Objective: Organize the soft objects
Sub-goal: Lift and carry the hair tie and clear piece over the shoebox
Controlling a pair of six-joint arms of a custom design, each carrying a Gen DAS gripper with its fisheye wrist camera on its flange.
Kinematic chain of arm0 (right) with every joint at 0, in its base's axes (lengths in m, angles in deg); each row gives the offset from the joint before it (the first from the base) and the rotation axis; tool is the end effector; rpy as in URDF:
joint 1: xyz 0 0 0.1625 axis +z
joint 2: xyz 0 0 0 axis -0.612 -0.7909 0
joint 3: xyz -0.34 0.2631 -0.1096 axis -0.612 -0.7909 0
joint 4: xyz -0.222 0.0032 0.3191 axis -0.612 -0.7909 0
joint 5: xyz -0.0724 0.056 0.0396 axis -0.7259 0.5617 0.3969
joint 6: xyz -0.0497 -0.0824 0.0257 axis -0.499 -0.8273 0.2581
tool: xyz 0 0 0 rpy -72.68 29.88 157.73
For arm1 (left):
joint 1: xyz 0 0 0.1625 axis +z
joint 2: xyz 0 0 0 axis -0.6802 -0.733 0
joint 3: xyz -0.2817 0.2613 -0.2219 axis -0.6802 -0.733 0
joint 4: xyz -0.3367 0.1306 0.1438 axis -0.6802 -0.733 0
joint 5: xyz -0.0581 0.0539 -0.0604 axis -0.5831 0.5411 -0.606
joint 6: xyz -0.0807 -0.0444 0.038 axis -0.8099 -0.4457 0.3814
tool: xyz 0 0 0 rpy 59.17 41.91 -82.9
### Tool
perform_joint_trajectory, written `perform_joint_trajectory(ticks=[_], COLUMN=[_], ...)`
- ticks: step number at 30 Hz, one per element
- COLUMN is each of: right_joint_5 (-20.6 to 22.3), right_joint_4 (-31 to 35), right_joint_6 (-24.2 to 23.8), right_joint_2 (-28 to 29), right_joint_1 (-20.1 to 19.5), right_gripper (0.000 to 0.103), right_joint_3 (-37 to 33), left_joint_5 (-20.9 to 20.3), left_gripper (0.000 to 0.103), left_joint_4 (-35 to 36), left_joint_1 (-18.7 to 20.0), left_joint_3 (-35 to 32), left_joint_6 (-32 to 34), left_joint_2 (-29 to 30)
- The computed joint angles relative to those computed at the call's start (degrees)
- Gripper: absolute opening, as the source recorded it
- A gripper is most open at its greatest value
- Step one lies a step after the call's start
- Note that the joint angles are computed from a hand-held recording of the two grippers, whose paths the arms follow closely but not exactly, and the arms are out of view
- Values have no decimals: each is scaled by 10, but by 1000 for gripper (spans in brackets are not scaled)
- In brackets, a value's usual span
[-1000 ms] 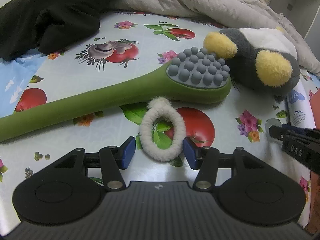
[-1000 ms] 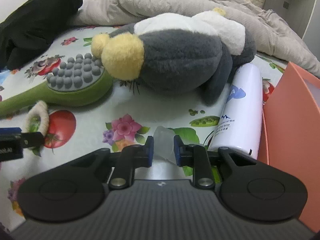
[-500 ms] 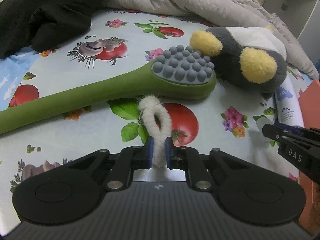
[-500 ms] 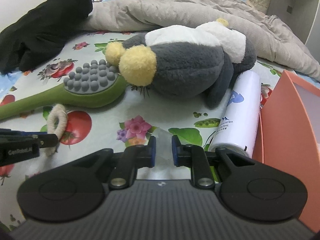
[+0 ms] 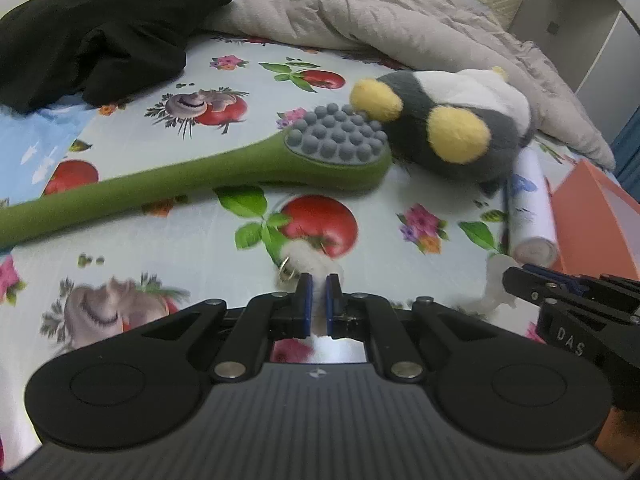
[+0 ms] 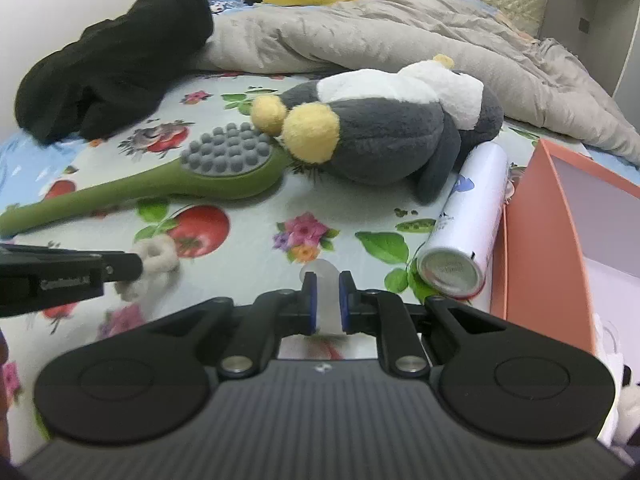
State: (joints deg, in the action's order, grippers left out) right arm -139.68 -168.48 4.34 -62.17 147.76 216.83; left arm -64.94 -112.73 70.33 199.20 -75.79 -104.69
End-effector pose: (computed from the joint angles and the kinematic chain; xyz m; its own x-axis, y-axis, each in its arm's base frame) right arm 0.2120 -0.3522 0.1212 -0.6375 -0.3556 0.6834 -0.6896 0.6589 -0.3005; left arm -0.1756 -0.3322 0.1562 -0.8134 -0.2279 -0.5351 0.2073 0.7459 -0.6329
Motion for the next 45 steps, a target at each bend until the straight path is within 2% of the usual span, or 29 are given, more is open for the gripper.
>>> perform_joint_trajectory(ticks=[12, 22, 31, 35, 42, 45], right_joint_5=[-12, -21, -25, -32, -55, -79], right_joint_4=[-3, 15, 51, 71, 102, 72], right_joint_6=[39, 72, 94, 103, 110, 87], right_joint_2=[-56, -116, -186, -226, -300, -311], right_joint_1=[50, 92, 126, 137, 146, 151], right_gripper=[14, 14, 14, 14, 14, 14], right_joint_3=[84, 123, 132, 136, 142, 150], left_joint_5=[-54, -66, -54, -45, -30, -29], left_gripper=[7, 6, 6, 6, 6, 6], left_joint_4=[153, 235, 277, 275, 195, 141], left_joint_1=[-135, -216, -256, -269, -276, -276], left_joint_3=[24, 4, -36, -54, -75, -84], left_joint_6=[-172, -230, -219, -194, -125, -81], left_joint_2=[-70, -97, -99, -90, -49, -19])
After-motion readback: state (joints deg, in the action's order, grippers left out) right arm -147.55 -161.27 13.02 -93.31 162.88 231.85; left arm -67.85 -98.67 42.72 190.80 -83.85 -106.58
